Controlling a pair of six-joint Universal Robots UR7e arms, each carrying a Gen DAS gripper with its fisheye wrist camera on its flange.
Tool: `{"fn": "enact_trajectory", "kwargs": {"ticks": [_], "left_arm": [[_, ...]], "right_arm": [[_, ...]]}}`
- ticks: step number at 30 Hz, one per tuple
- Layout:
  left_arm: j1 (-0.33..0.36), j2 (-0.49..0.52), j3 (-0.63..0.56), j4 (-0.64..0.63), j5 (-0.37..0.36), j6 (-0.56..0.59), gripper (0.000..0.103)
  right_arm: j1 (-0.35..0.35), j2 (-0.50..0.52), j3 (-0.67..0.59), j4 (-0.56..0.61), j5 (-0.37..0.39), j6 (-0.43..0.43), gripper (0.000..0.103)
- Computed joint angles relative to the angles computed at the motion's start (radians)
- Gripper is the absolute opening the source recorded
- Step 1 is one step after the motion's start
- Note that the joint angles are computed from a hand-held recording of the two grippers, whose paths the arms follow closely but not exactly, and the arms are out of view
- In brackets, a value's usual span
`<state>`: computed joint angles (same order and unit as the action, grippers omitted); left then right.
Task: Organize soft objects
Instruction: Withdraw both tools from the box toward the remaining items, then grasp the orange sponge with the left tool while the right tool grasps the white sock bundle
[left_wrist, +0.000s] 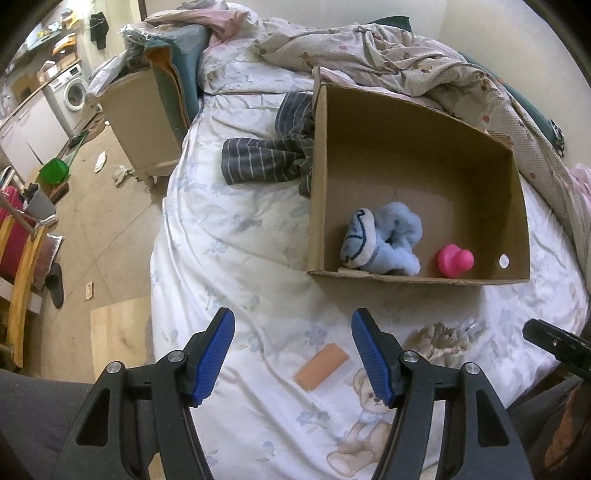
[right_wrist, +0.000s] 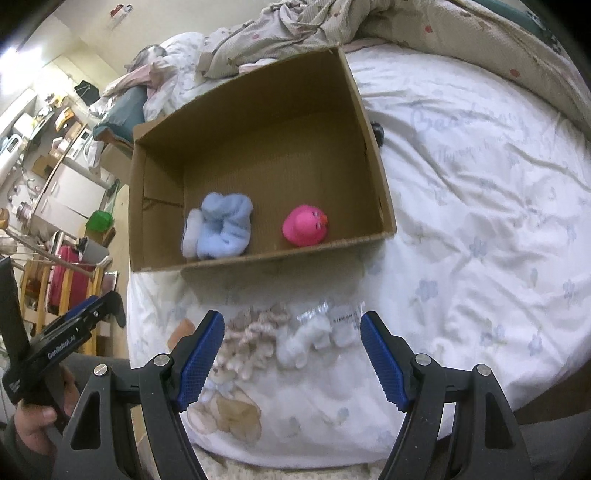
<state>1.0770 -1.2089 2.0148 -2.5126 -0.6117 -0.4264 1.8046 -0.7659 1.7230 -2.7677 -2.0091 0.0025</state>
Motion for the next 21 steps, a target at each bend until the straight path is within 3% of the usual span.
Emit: {"fn": "enact_trajectory", "kwargs": {"ticks": [5,13,17,21], "left_arm": [[0.016,-0.003,-0.004,0.035,0.002,-0.033,0.063],[0.074,0.034,-0.06,0.117,-0.135,-0.076,0.062],[0.081,0.109,-0.101,0.195,-0.111,-0.022,0.047],[0.097,0.168,-0.146,0.267,-0.123,0.044,0.043]], "right_arm": [[-0.018,-0.016,0.026,0.024,0.016,0.073,0.081],[-0.036,-0.013,0.016,0.061,0.032,0.115,0.081],[-0.047,-0.014,0.013,0.073,0.063,0.127,0.081],[-0.043,-0.006,0.003,0.094,0.044,0.124,0.08]]}}
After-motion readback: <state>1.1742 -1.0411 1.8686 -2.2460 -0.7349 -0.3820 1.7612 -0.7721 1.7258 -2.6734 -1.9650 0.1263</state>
